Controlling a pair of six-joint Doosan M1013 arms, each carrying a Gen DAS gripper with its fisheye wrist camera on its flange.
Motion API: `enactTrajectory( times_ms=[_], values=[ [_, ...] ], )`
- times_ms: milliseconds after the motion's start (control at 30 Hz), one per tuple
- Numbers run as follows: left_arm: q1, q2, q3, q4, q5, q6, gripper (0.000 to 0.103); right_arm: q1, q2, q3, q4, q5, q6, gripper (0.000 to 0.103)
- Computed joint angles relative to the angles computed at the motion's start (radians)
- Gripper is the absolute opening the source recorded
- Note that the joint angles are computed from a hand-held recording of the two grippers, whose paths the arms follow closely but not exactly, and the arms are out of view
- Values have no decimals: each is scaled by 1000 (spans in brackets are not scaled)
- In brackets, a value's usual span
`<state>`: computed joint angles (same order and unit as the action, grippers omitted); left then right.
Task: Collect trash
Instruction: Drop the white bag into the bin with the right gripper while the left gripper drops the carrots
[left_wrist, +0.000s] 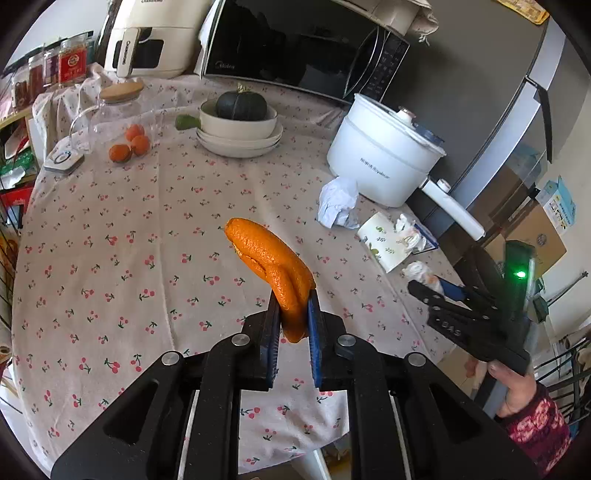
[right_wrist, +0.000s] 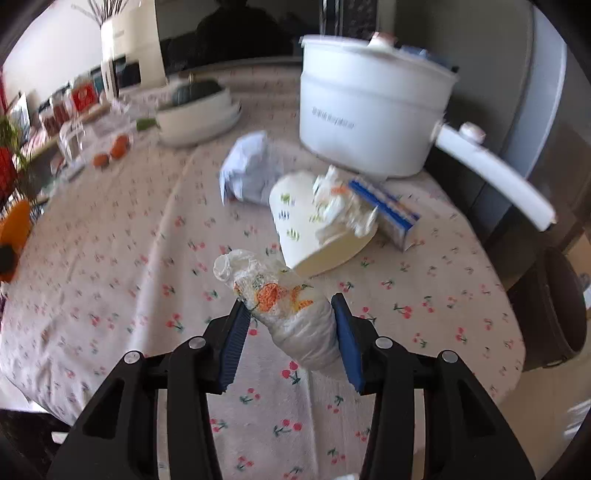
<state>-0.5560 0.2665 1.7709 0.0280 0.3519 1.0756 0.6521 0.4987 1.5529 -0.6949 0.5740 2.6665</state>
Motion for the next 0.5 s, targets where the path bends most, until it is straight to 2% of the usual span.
enactTrajectory(
  times_ms=[267, 500],
  values=[
    [-15, -25, 23, 50, -45, -47, 13, 70, -54, 48, -271, 106, 334, 45],
    [-34, -44, 40, 69, -73, -44, 13, 133, -101, 110, -409, 199, 525, 46]
  ],
)
